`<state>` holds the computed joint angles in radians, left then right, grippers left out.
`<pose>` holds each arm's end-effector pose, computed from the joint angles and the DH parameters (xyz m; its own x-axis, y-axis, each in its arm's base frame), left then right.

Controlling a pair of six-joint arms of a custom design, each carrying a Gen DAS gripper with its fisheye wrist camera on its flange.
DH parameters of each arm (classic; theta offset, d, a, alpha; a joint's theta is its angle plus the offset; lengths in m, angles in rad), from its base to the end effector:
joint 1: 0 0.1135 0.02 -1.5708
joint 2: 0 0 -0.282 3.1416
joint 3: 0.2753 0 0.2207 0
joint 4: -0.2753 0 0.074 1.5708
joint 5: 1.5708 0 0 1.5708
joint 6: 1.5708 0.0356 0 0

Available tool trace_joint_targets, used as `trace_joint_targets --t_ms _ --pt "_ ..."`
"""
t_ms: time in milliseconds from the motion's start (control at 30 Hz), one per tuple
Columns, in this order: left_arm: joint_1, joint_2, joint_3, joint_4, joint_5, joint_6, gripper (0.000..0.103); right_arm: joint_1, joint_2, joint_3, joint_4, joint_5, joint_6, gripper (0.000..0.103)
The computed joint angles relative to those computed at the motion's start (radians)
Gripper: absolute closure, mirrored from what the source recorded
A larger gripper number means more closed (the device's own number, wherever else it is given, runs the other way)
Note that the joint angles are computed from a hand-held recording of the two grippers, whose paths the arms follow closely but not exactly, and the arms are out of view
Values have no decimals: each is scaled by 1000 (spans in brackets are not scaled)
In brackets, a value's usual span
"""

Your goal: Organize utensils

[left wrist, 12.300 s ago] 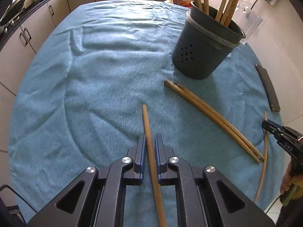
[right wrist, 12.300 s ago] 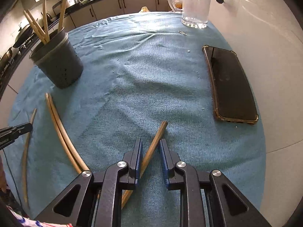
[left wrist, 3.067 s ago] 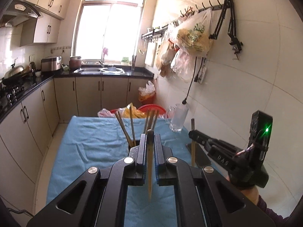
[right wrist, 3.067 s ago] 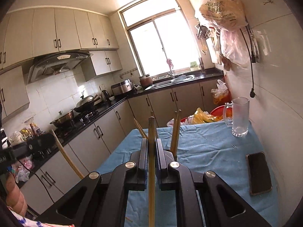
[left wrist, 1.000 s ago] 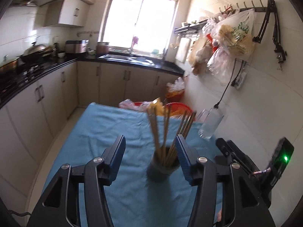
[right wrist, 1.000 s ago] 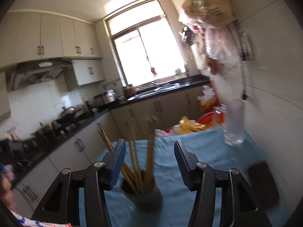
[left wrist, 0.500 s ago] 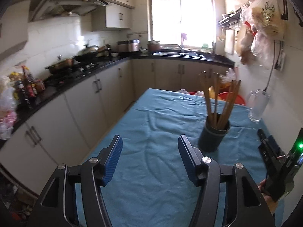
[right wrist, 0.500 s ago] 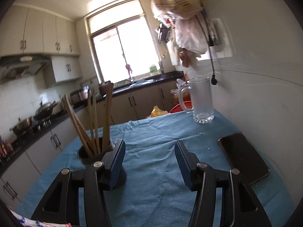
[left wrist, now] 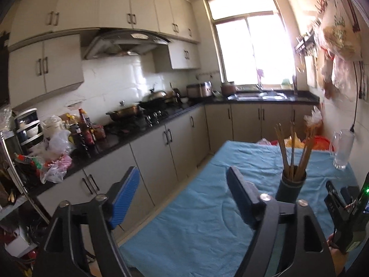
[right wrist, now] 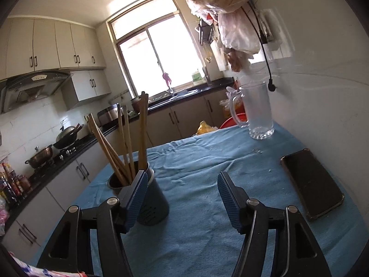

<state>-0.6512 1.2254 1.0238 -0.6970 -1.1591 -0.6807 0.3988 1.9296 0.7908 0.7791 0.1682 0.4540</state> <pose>0.1785 -0.0950 0.3260 -0.3506 -0.0494 -0.9352 -0.5559 0.8146 0.1654 0.3383 0.1361 0.1714 -0.3961 0.3023 -0.8670 -0.0720 0.9311 0.3575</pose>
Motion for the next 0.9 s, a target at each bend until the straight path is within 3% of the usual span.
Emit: trace_joint_targets --t_ms 100,300,467,633,800,900 --pt "15 -3 -25 44 12 0 18 -14 -22 -12 10 -29 33 35" --pt "122 1 -67 211 247 144 18 -15 -51 -76 93 2 50 28" --pt "189 -14 -147 380 332 294 18 25 -117 -25 -142 44 9 28" --pt "249 -16 -247 609 361 462 5 86 -186 -36 -271 136 -17 25" --pt "361 -51 -327 776 481 585 0 167 -192 29 -419 240 -9 25" --pt "468 -38 -327 795 627 620 0 213 -180 99 -504 290 11 25"
